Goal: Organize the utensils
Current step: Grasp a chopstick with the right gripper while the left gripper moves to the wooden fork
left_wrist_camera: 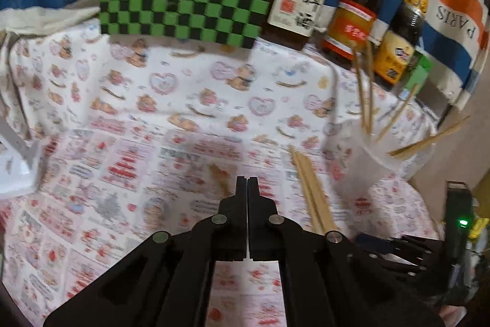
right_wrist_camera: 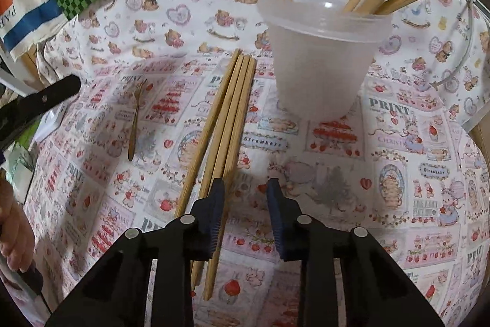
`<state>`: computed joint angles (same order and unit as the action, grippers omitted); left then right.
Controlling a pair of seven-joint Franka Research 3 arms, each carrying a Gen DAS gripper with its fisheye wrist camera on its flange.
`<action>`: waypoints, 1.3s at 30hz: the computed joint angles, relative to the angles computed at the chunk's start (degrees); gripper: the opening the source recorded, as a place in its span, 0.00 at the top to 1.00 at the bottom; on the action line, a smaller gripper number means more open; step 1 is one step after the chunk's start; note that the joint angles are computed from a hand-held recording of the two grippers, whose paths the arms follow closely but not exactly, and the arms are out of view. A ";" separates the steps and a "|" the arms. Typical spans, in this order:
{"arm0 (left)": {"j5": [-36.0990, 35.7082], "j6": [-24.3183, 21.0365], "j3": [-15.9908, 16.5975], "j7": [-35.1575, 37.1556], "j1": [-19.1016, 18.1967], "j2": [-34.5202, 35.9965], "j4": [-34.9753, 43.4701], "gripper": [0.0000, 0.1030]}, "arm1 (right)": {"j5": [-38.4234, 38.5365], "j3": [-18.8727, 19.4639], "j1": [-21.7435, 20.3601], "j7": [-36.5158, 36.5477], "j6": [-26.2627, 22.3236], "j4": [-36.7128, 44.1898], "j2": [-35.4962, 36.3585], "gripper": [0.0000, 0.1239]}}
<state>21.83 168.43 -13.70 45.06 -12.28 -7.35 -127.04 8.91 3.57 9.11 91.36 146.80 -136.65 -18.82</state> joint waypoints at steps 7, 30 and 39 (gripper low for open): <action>2.30 -1.85 0.28 -2.81 1.06 0.47 0.29 0.70 | 2.72 -1.03 1.92 -3.56 0.35 -0.17 0.29 0.89; 1.79 -0.14 1.57 -2.75 0.99 3.90 1.76 0.47 | 3.91 -1.67 3.38 -4.82 22.69 -9.12 -8.67 0.94; -15.76 5.82 4.31 11.56 -2.27 4.09 0.22 0.48 | 9.44 -0.22 3.61 -7.87 38.29 -13.58 -11.94 0.94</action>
<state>6.07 174.25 -9.39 56.61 -14.55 -3.25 -126.83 18.36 3.35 12.72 83.49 185.09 -150.23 -30.76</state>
